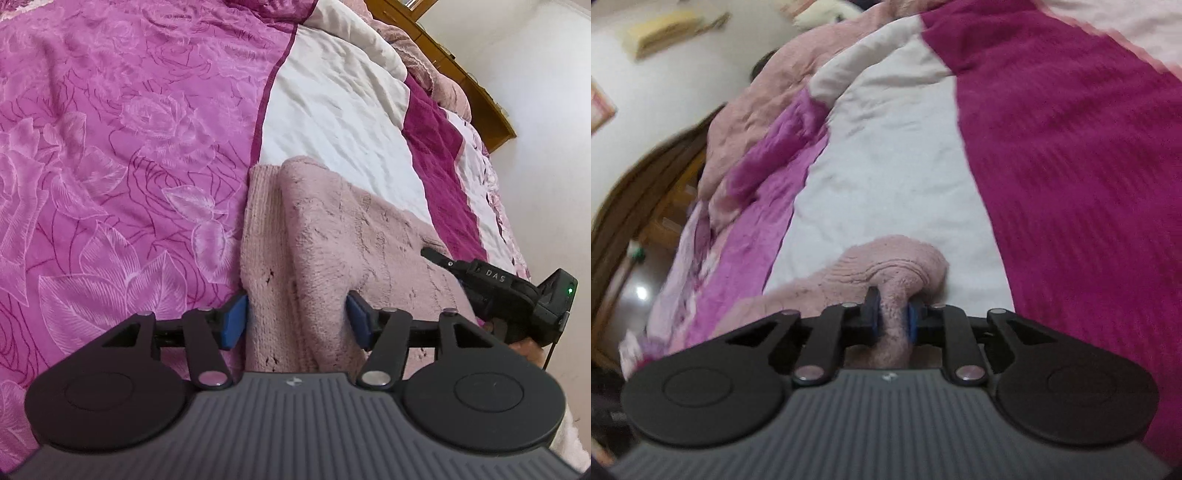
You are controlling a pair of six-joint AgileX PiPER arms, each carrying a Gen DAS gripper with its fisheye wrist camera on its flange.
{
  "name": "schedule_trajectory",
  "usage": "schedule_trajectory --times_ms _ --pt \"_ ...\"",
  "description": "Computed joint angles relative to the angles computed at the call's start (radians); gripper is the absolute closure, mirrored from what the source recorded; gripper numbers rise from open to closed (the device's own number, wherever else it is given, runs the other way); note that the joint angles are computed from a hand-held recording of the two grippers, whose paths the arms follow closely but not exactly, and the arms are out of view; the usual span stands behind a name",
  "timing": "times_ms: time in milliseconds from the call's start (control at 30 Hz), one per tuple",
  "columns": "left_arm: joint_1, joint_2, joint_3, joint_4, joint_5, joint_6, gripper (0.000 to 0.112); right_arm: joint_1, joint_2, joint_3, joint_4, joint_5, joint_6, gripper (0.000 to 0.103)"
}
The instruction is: Fold small clothes
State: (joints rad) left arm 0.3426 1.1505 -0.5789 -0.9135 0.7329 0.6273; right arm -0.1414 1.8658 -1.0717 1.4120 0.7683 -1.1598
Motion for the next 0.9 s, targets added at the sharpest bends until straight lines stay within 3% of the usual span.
schedule_trajectory --times_ms 167,500,567,667,800,900 --pt "-0.02 -0.092 -0.018 0.105 0.018 -0.082 0.048 -0.006 -0.129 0.072 -0.098 -0.045 0.198 0.076" --pt "0.02 -0.29 -0.033 0.206 0.212 -0.162 0.047 -0.105 -0.502 0.359 -0.219 -0.037 0.167 0.075" --pt "-0.024 -0.327 -0.019 0.259 0.201 -0.207 0.047 -0.128 -0.557 0.403 -0.213 -0.012 0.164 0.075" --pt "-0.168 -0.352 0.005 0.467 0.125 -0.409 0.047 -0.13 -0.629 0.468 -0.192 0.007 0.153 0.076" --pt "-0.079 -0.326 0.062 0.435 0.125 -0.364 0.035 0.034 -0.705 0.561 -0.213 -0.182 0.164 0.076" --pt "-0.002 -0.341 0.081 0.377 0.154 -0.288 0.034 0.072 -0.732 0.604 -0.173 -0.248 0.122 0.073"
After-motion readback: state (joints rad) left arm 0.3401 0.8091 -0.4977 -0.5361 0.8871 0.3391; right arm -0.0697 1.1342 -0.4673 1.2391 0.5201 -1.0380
